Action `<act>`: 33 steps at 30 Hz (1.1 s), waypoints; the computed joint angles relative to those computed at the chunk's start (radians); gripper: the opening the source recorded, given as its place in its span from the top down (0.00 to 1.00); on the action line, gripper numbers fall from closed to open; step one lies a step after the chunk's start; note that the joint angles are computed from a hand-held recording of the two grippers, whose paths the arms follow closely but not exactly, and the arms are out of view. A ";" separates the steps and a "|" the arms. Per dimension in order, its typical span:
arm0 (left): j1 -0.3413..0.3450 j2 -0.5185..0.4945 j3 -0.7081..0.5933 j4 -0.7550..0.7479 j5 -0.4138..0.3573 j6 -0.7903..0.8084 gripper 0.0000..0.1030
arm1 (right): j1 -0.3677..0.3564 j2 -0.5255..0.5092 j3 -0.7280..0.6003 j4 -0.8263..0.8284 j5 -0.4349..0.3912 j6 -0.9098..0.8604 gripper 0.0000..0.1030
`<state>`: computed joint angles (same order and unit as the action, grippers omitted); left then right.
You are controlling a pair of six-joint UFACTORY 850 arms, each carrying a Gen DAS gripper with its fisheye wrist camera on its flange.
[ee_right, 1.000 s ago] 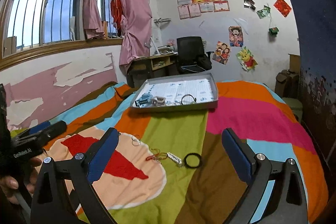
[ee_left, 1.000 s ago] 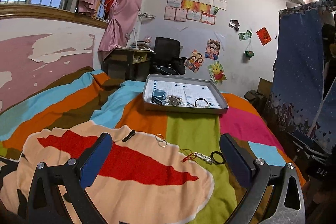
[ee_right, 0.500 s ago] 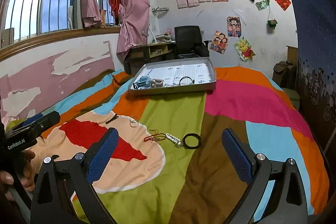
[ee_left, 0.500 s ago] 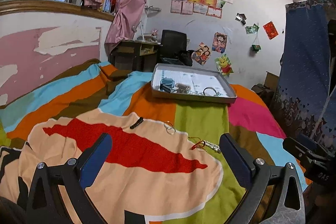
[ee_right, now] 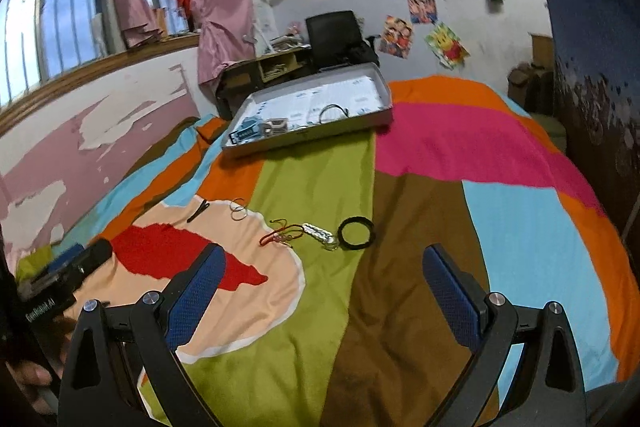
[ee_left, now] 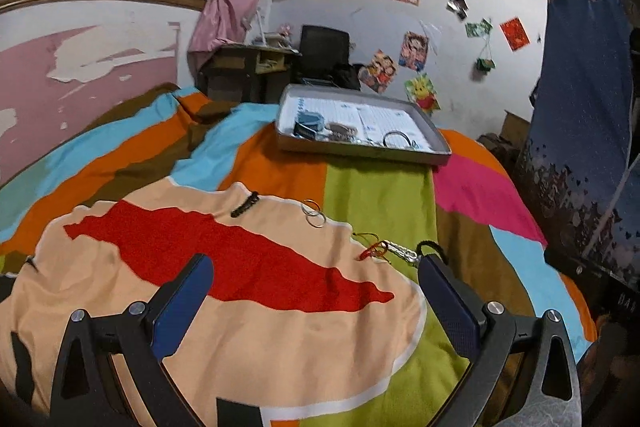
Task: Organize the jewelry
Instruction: 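Withdraw both tools from the tray back over the bedspread, then grasp the red cord keychain with the left tool while the right grasps the black hair tie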
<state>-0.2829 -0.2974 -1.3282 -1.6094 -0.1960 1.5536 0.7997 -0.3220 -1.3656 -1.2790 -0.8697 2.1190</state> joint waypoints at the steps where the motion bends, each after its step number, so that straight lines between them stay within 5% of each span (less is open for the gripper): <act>1: 0.000 -0.016 -0.021 0.055 -0.011 -0.040 0.00 | -0.009 -0.001 -0.003 0.009 0.009 -0.013 0.06; 9: -0.018 -0.137 -0.175 0.099 -0.038 -0.057 0.00 | -0.083 -0.020 -0.048 0.071 0.030 -0.160 0.06; 27: -0.072 -0.354 -0.356 0.221 -0.049 -0.078 0.02 | -0.262 -0.131 -0.110 0.137 0.228 -0.363 0.07; 33: -0.071 -0.411 -0.431 0.372 -0.161 -0.189 0.30 | -0.295 -0.154 -0.106 0.108 0.336 -0.335 0.35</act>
